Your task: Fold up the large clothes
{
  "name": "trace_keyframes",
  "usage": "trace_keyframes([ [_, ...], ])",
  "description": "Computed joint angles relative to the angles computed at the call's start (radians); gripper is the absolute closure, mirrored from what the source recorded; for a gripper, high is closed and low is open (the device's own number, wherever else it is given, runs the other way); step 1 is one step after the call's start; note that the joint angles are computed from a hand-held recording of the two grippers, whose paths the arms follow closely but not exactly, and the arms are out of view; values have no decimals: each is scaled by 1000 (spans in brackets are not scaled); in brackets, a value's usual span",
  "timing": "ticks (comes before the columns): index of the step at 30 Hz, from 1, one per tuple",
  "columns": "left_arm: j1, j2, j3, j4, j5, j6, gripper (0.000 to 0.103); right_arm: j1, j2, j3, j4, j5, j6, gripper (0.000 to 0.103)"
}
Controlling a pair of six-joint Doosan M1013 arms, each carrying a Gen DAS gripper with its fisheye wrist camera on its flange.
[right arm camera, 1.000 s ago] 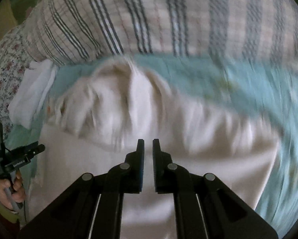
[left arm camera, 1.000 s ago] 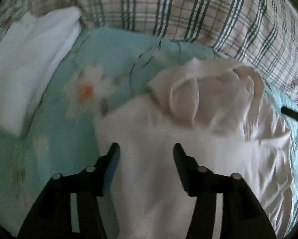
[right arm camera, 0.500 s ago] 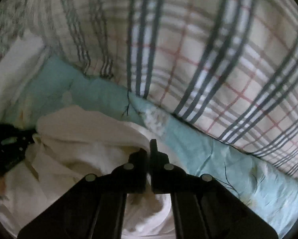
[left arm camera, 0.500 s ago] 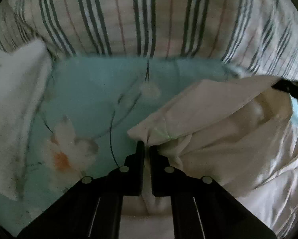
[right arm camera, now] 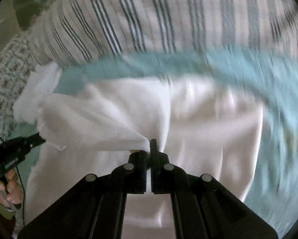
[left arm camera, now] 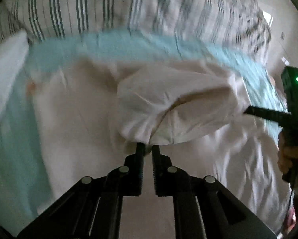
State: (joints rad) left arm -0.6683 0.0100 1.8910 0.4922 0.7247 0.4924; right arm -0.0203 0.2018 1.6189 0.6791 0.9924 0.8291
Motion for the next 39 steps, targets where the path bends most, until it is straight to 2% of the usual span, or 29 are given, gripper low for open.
trace_keyframes([
  [1,-4,-10,16,-30,-7,14,91,-13,-2,14,-11,27,27,90],
  [2,-11,-27,36,-57,-14,26,83,-16,-1,21,-17,32,39,84],
  [3,-12,-42,50,-60,-20,24,78,-16,-8,34,-24,29,51,74],
  [5,-19,-81,78,-32,-27,-25,57,-31,-31,60,-19,21,54,71],
  [7,-5,-116,104,-45,-66,-47,52,-44,-42,68,9,37,56,71],
  [10,47,-148,125,-144,-157,-21,48,-67,-45,73,103,85,71,71],
  [12,95,-129,115,-250,-211,33,44,-74,-31,64,172,134,100,71],
  [14,153,-113,113,-457,-272,200,42,-64,-13,53,208,170,132,71],
  [15,176,-99,106,-540,-282,266,42,-58,-1,45,233,193,150,70],
  [17,208,-71,87,-620,-260,330,42,-46,23,32,282,231,193,62],
  [19,227,-55,83,-660,-248,344,42,-35,30,29,306,241,223,42],
  [21,233,-53,86,-670,-255,350,42,-18,43,16,323,245,246,39],
  [24,234,-44,84,-689,-262,374,42,22,64,-11,269,229,320,38],
  [25,235,-37,81,-720,-262,407,42,30,73,-14,265,226,337,39],
  [26,235,-29,76,-738,-255,426,42,39,81,-16,260,218,350,45],
  [27,231,-23,72,-738,-247,431,42,44,85,-14,257,207,351,86],
  [28,227,-18,67,-727,-241,428,42,45,89,-15,259,208,350,97],
  [30,221,-16,65,-712,-244,422,42,29,73,5,309,197,297,97],
  [34,223,-8,71,-804,-271,498,42,-40,3,56,401,186,138,97],
  [37,217,11,67,-911,-297,590,42,-73,-14,64,389,187,123,99],
  [39,220,29,58,-1086,-301,753,42,-84,-6,64,381,206,137,99],
])
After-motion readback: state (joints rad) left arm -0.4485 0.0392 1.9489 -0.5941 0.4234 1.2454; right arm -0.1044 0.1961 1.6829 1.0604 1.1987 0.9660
